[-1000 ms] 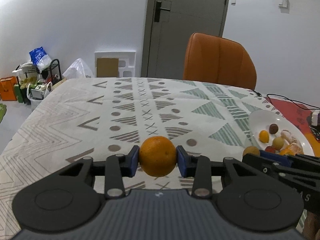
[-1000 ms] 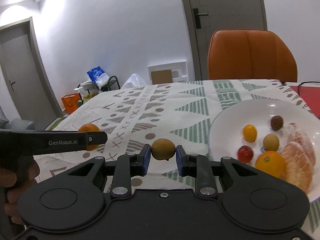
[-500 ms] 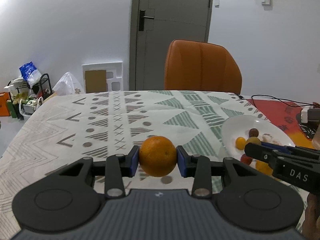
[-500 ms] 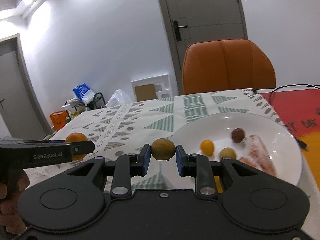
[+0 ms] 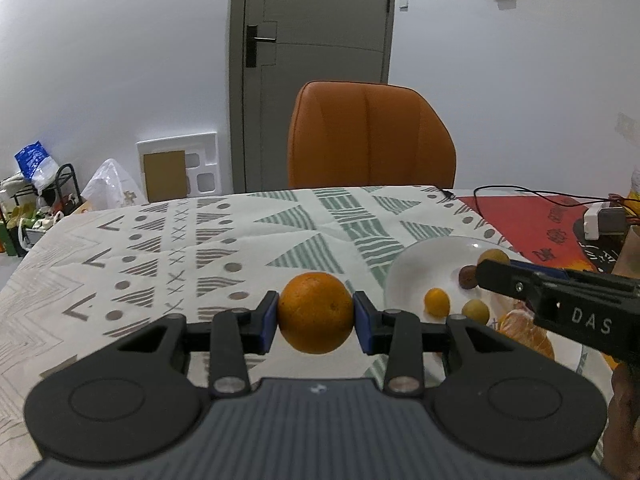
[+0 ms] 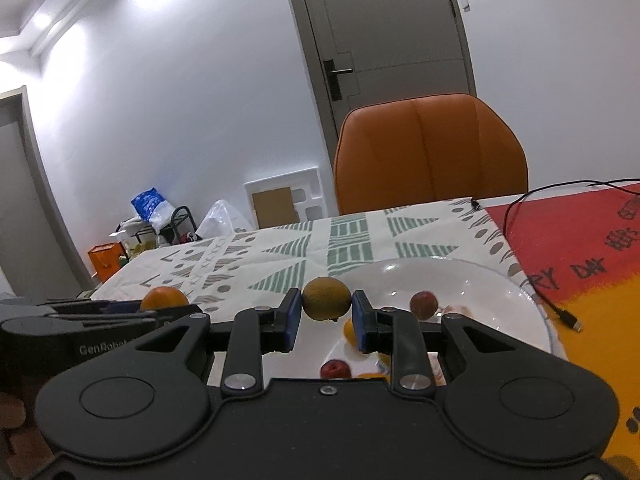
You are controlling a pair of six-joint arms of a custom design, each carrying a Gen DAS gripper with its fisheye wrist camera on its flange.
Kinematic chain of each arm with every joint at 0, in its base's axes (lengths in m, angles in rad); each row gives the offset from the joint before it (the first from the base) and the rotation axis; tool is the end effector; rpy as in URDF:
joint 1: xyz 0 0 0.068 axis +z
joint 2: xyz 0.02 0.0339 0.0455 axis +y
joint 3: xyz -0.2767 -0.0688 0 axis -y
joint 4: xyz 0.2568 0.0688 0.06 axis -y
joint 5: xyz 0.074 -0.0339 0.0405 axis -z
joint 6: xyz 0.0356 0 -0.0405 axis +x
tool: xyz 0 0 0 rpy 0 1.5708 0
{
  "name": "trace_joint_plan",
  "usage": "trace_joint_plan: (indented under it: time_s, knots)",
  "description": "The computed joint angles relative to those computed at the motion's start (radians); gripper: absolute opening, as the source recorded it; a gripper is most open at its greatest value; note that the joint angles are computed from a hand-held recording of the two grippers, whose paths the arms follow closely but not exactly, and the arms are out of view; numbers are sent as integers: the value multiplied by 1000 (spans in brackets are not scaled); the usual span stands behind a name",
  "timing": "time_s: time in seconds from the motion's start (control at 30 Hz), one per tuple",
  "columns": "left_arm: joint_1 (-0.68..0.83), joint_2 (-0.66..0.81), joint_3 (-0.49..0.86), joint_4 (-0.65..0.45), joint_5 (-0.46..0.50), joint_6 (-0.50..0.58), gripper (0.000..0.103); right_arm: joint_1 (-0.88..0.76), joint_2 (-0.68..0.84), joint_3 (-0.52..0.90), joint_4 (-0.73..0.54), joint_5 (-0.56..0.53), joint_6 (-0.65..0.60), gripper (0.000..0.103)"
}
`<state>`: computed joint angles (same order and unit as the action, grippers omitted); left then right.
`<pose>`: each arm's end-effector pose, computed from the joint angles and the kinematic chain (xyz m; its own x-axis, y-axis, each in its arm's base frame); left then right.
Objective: Organize fruits
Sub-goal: 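Carry the orange and yellow plum over the white plate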
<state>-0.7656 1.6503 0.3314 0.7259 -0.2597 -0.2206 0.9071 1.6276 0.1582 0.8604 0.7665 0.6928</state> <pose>0.1894 -0.1694 0.0950 -0.5061 0.1931 -0.8406 0.4155 0.9086 -0.0414 0.1446 0.1448 0.0833 -0.4097 0.2229 -0.8845 0.0581 0.9741 0.2186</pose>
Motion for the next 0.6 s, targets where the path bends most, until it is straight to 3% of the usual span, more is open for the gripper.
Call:
trace_joint_plan:
  time_s: [0.43, 0.6]
  knots:
    - [-40, 101, 117, -17, -10, 12, 38, -114, 142, -47, 255, -71, -52, 26]
    - [-51, 140, 153, -16, -9, 10, 38, -142, 212, -63, 355, -99, -36, 32]
